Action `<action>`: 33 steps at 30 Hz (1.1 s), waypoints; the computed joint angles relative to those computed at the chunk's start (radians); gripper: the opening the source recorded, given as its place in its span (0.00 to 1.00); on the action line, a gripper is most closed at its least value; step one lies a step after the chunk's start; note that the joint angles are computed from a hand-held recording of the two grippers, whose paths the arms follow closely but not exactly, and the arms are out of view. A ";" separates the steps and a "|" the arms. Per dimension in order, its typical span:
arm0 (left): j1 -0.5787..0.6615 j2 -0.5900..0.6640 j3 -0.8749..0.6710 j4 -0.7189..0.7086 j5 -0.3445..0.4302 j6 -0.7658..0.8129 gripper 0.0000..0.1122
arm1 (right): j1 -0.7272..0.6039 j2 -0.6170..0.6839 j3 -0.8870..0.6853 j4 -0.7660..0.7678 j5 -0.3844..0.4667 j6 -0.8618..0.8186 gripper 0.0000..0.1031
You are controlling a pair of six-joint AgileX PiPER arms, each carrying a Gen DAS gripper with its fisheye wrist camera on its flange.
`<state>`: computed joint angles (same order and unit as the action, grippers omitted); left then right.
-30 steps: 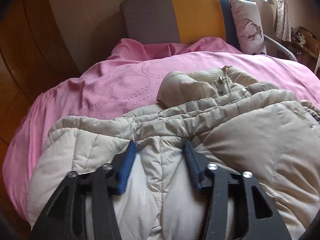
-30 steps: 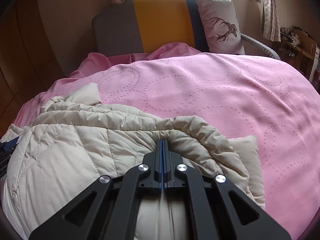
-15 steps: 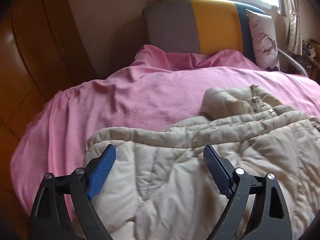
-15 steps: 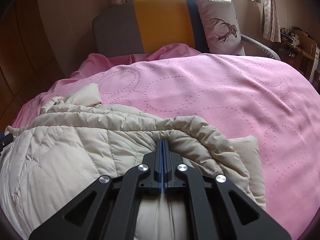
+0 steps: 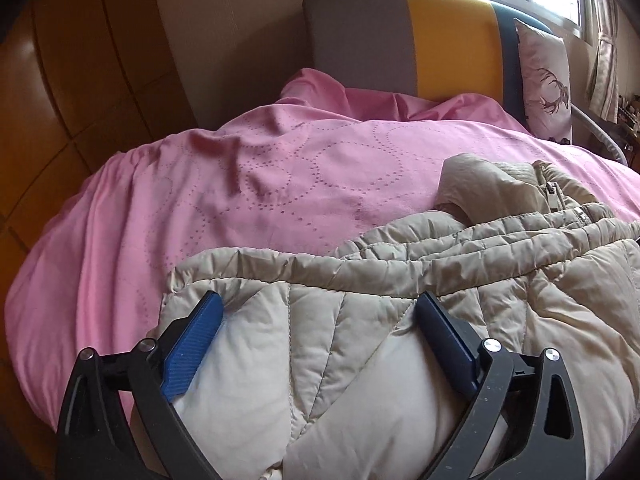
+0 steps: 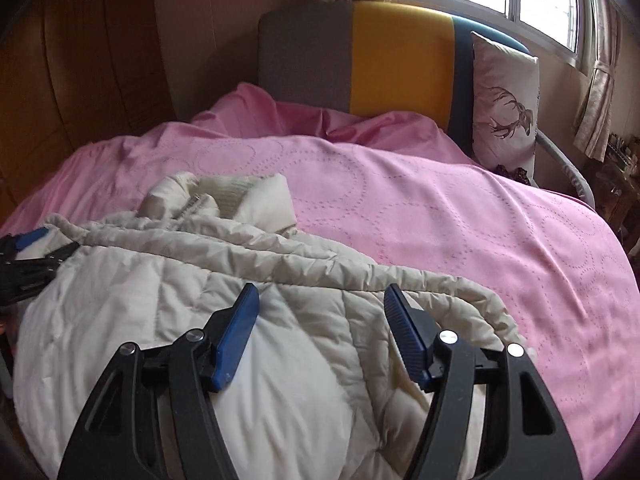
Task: Fold large clothes
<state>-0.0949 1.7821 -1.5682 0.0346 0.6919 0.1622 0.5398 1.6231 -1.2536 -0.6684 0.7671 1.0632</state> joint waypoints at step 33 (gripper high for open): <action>0.460 -0.221 0.355 -0.704 0.125 0.414 0.89 | 0.192 -0.142 0.317 -0.339 0.132 0.562 0.98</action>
